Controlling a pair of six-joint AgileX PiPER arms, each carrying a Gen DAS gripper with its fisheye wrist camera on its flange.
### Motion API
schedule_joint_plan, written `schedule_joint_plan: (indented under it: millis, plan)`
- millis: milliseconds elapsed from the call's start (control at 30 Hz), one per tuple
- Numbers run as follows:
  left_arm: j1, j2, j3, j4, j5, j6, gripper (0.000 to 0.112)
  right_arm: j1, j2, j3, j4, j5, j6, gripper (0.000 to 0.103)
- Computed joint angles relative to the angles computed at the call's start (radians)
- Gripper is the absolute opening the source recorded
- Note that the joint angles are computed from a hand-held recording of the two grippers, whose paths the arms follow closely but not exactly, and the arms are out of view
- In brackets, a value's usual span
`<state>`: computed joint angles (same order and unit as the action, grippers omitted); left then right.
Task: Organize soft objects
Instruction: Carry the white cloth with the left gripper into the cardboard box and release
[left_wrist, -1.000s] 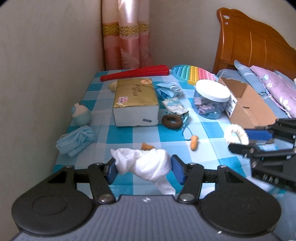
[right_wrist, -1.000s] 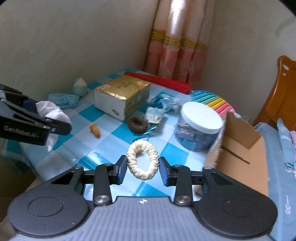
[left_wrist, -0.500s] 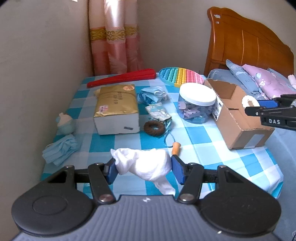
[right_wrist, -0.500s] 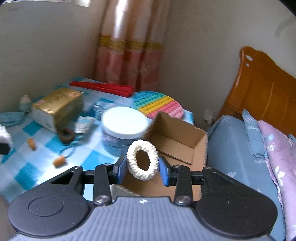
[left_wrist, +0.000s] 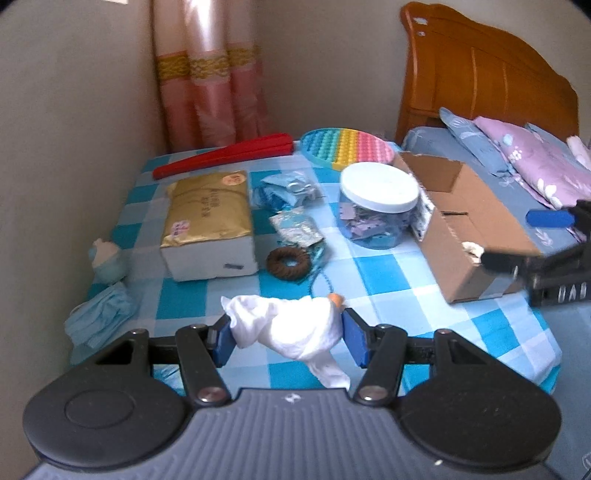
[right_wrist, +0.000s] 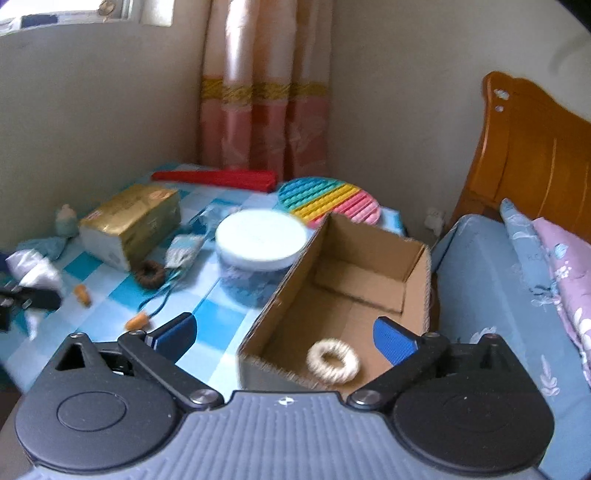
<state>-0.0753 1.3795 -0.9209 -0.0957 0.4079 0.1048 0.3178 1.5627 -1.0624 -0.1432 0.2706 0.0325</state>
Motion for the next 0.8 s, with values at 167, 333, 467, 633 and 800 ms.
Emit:
schedule_joint_plan:
  millis: [167,333,467,633,800]
  plan:
    - [-0.049,0.029,-0.057,0.007,0.029,0.019,0.058,0.018,-0.028,0.035,0.121,0.078,-0.105,0.103]
    - [-0.095,0.089,-0.149,-0.018,0.088,0.065,0.058,0.033,-0.041,0.074,0.160,0.126,-0.105,0.103]
    - [-0.119,0.146,-0.253,-0.095,0.156,0.137,0.058,0.037,-0.061,0.124,0.141,0.100,-0.062,0.103]
    - [-0.174,0.266,-0.433,-0.136,0.212,0.194,0.058,-0.004,-0.071,0.166,0.321,0.065,-0.186,0.103]
    - [-0.234,0.437,-0.666,-0.138,0.285,0.202,0.058,-0.016,-0.079,0.196,0.332,0.024,-0.206,0.103]
